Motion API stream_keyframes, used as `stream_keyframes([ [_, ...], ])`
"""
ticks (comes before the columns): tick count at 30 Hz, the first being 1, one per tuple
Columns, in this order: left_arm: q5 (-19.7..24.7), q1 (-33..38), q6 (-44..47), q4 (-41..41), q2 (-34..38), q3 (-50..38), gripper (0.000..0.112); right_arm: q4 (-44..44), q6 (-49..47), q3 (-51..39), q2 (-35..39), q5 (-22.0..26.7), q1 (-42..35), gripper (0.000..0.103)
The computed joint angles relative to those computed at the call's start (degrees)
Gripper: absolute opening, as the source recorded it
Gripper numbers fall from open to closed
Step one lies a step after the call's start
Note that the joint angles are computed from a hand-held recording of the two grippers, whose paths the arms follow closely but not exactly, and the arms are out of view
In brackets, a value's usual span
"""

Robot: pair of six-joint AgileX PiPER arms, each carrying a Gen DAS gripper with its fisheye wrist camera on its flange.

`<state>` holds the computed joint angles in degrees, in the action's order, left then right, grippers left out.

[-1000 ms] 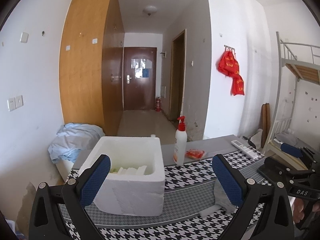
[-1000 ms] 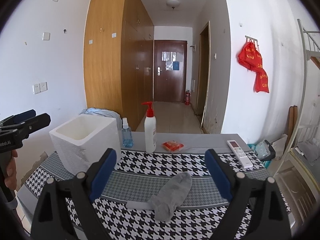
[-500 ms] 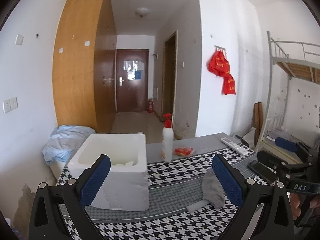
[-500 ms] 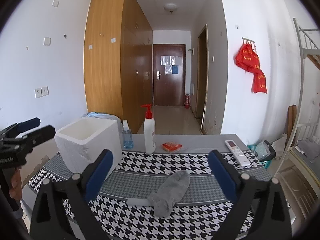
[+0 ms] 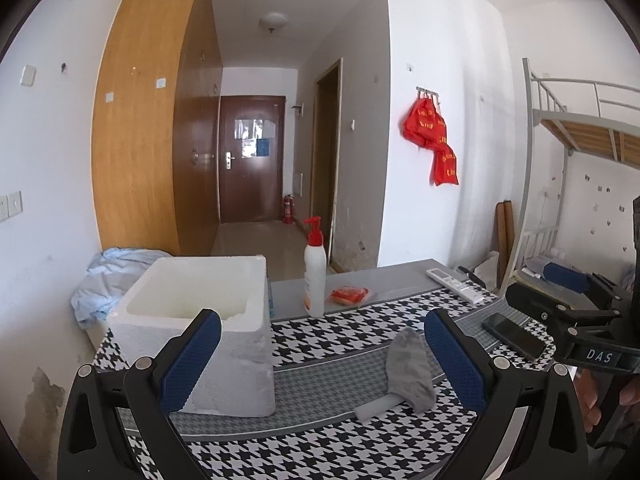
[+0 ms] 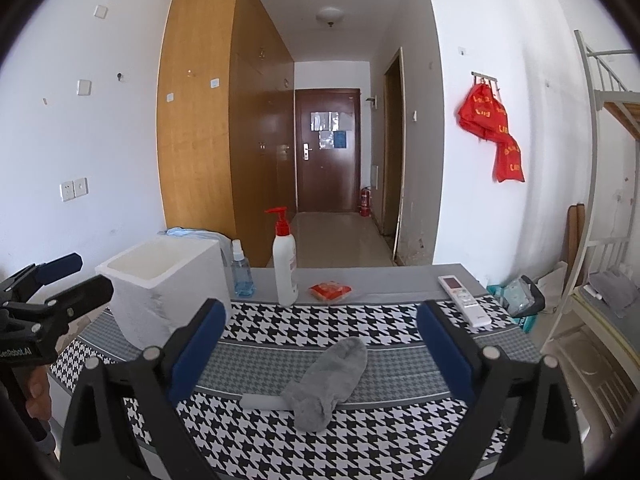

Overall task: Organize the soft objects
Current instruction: 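Move both tools back toward the grey sock on the table, then lower the right tool onto the grey sock and close it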

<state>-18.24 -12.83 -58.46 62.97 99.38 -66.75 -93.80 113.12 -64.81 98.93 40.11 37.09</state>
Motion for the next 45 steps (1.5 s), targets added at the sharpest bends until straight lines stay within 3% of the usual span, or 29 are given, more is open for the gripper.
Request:
stream_keyframes([
  [4,-0.4,-0.5,5.2,-5.4,0.5,0.7,0.102,0.2,-0.2,0.4,0.1,-0.4,-0.5,0.098],
  [12,-0.5,-1.0,0.2,-1.6,3.5,-1.2,0.102,-1.8,1.4,1.9,0.3,-0.3,-0.7,0.098],
  [29,-0.7,-2.5,0.6,-1.2,8.3,-2.9,0.102,-3.6,4.0,2.5,2.5,-5.3,-4.6,0.098],
  [45,2.9,-4.7,-12.6,12.6,13.5,-7.9,0.102,-2.2,3.3,1.9,5.5,-9.5,-8.5,0.098],
])
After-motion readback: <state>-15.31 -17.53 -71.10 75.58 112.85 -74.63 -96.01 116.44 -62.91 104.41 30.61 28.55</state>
